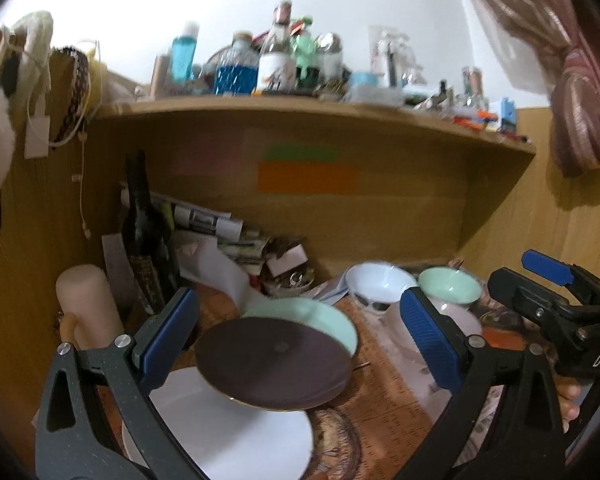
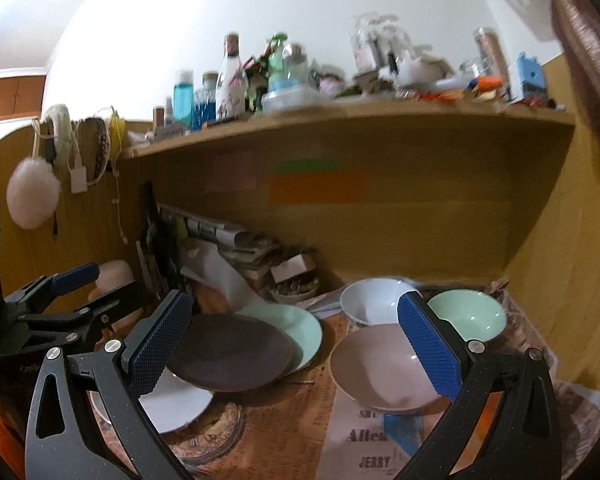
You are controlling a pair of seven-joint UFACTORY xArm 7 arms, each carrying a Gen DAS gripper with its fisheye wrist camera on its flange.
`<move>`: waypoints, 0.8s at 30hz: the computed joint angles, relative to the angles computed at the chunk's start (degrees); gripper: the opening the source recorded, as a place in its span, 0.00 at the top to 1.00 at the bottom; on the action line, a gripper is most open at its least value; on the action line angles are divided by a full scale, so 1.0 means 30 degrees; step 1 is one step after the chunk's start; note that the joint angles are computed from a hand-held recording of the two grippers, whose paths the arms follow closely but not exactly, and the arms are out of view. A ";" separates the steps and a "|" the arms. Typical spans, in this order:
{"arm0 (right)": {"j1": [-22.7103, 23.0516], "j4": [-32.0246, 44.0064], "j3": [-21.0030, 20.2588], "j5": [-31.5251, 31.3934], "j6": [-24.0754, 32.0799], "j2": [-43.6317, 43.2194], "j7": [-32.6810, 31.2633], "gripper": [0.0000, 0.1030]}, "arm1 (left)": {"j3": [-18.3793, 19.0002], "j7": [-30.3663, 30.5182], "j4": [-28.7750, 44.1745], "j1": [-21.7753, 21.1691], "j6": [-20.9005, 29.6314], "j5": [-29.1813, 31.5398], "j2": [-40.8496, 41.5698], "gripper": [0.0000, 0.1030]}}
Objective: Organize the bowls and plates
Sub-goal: 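Grasp the rim of the dark brown plate with the left tool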
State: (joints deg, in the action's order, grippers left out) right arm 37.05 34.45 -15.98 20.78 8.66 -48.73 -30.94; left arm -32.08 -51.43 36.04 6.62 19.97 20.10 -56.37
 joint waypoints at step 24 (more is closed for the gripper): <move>-0.2802 0.4230 0.2509 0.2853 0.5773 0.8344 -0.0980 0.39 | 0.6976 0.6710 -0.0214 -0.2580 0.1149 -0.1763 0.5957 0.24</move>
State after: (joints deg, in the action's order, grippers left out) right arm 28.64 47.14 -8.46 29.34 25.98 -23.70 -33.88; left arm -11.15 -31.30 35.40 -1.12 23.42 14.81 -38.50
